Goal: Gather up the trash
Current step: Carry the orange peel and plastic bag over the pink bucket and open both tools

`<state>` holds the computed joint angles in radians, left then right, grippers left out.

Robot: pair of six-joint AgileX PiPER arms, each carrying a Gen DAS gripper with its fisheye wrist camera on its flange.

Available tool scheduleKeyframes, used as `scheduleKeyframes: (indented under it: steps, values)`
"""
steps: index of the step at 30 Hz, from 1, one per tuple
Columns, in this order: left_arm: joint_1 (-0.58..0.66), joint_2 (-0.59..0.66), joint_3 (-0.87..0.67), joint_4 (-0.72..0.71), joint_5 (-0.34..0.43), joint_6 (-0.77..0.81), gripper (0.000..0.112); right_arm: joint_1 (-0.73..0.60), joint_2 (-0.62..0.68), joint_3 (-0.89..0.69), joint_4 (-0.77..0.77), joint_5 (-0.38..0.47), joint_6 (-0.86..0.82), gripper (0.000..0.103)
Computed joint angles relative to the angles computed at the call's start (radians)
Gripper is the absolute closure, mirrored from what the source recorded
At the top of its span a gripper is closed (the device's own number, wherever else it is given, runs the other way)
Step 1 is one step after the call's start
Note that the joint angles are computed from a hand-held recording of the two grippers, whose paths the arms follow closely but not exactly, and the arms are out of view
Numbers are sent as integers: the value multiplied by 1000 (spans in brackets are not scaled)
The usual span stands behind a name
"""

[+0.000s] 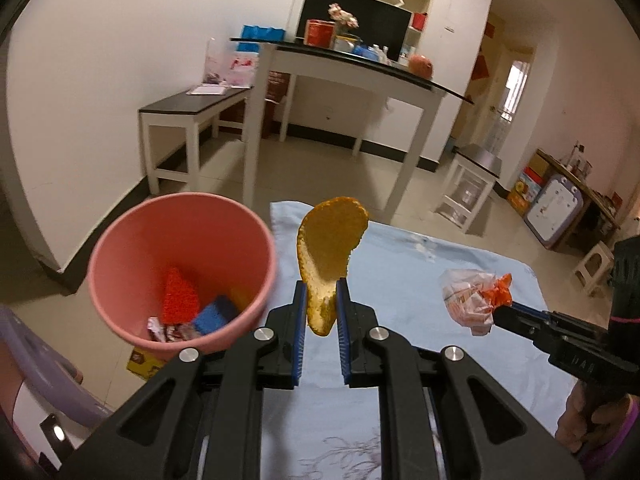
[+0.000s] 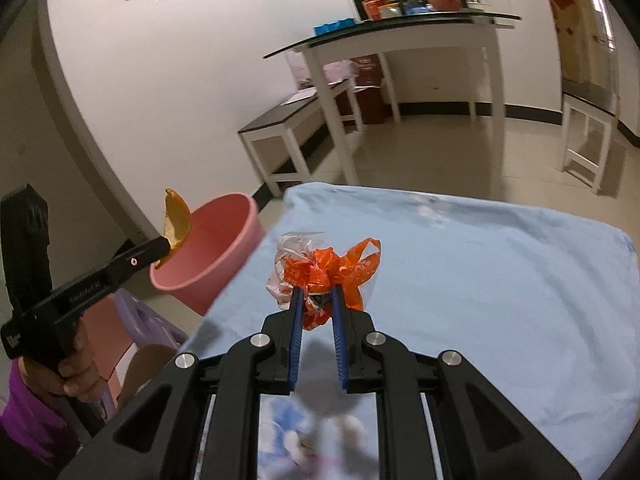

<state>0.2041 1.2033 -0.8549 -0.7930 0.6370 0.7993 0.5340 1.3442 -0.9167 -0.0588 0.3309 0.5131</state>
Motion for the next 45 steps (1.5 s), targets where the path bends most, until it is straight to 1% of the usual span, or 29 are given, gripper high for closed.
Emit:
scheduleKeyframes:
  steps: [7,11,14,20,23,25,28,33,45]
  values:
    - [142,9,-4,-57,28,87,99,63,150,-187,50,19,-50,90]
    - [200,30,-13,-82,40,113,99,112,245,-316,-2,56,-19,90]
    - [244,57,-22,-103,49,137,99,141,317,-417,-11,86,-24,90]
    - [295,134,-54,-111,34,137,99,182,457,-619,-17,156,-43,90]
    - [307,172,-74,-111,25,131,99,195,537,-727,-6,197,-59,90]
    - [309,198,-85,-106,4,126,99,200,578,-780,5,212,-74,90]
    - [319,236,-106,-101,-6,119,99,215,624,-828,0,227,-79,90]
    - [321,285,-127,-95,-26,115,99,232,709,-932,2,282,-87,89]
    - [300,335,-127,-79,-69,105,98,225,821,-1052,23,353,-114,89]
